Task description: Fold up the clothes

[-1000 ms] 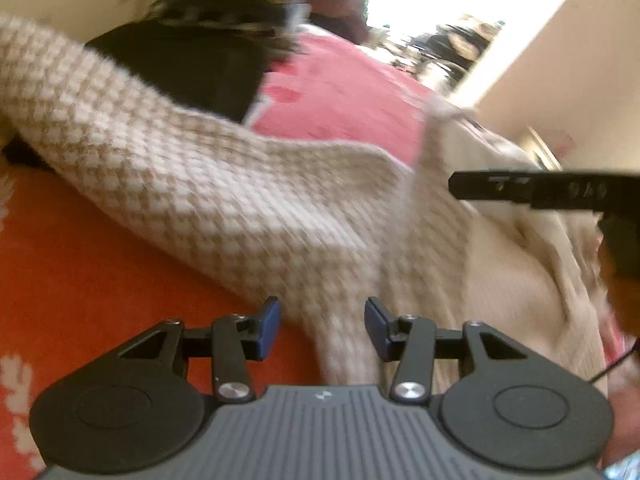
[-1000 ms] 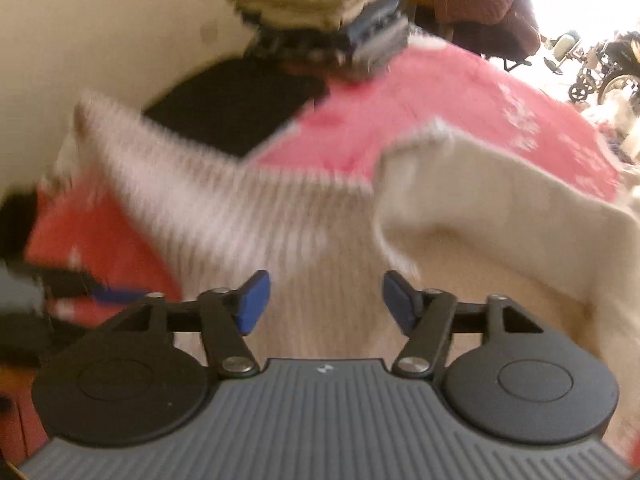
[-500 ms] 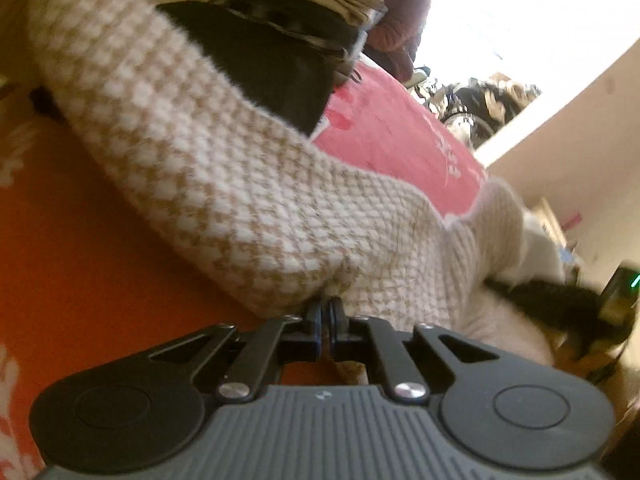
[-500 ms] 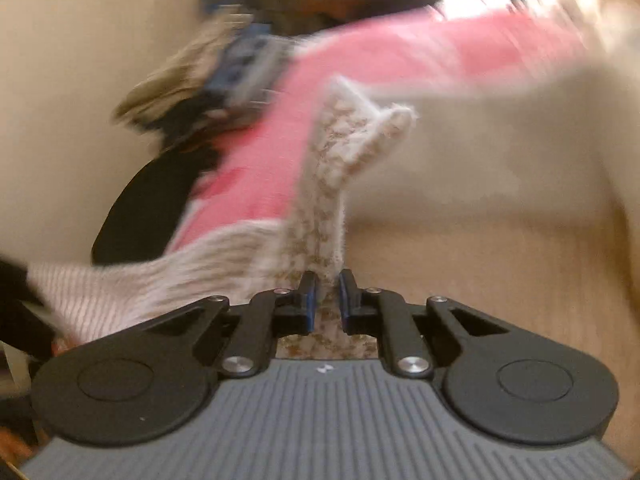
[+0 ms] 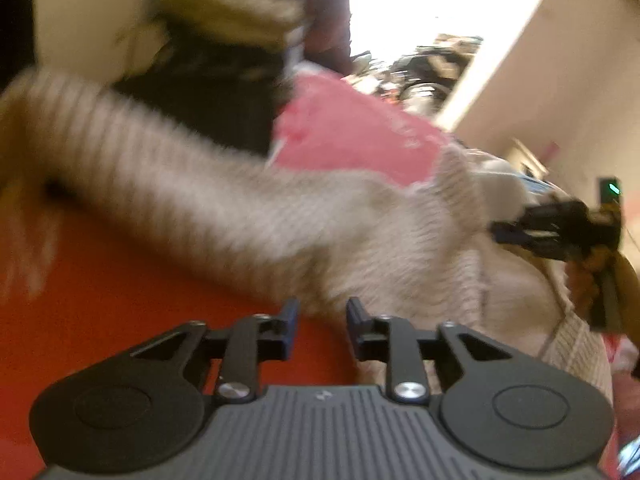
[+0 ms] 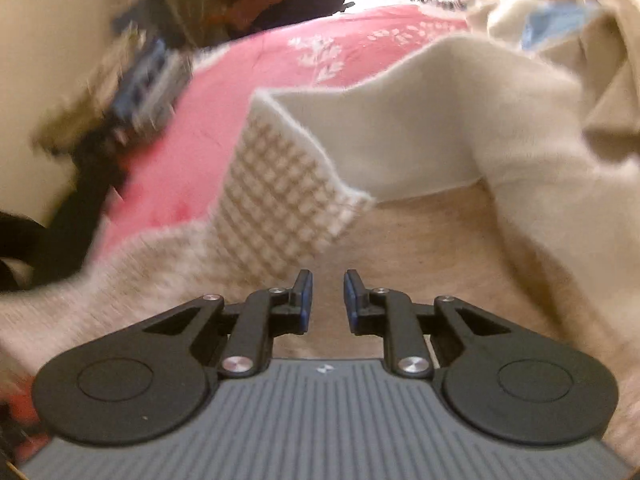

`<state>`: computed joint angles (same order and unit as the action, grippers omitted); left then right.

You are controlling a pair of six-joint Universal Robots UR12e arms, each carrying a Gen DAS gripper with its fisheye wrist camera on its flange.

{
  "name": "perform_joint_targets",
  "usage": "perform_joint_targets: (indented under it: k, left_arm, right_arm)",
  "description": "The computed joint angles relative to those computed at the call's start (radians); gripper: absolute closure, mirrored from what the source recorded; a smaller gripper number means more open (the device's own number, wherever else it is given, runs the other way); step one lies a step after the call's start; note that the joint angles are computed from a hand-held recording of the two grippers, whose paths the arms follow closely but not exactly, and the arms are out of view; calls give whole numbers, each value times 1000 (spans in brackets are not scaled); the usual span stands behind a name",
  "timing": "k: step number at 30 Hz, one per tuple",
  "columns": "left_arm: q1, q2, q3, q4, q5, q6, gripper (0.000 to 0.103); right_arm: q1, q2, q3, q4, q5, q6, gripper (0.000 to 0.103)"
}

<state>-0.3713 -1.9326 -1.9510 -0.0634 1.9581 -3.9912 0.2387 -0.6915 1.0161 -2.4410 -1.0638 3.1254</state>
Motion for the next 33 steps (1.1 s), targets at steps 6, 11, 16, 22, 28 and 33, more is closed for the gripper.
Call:
perform_joint_targets:
  k: [6, 11, 16, 22, 28, 33]
  left_arm:
    - [29, -119, 200, -86, 0, 426, 43]
    - [44, -231, 381, -272, -2, 718, 44]
    - [63, -300, 472, -321, -20, 838, 46]
    - [86, -324, 487, -297, -59, 824, 93]
    - [97, -305, 443, -177, -44, 767, 95]
    - [93, -312, 452, -201, 32, 704, 94]
  right_arm:
    - [7, 22, -65, 51, 50, 12, 45]
    - [29, 44, -157, 144, -19, -176, 26]
    - [48, 111, -288, 203, -77, -312, 12]
    - [65, 228, -487, 374, -77, -350, 14]
    - [62, 201, -406, 235, 30, -388, 91]
    - [78, 227, -398, 32, 20, -366, 91]
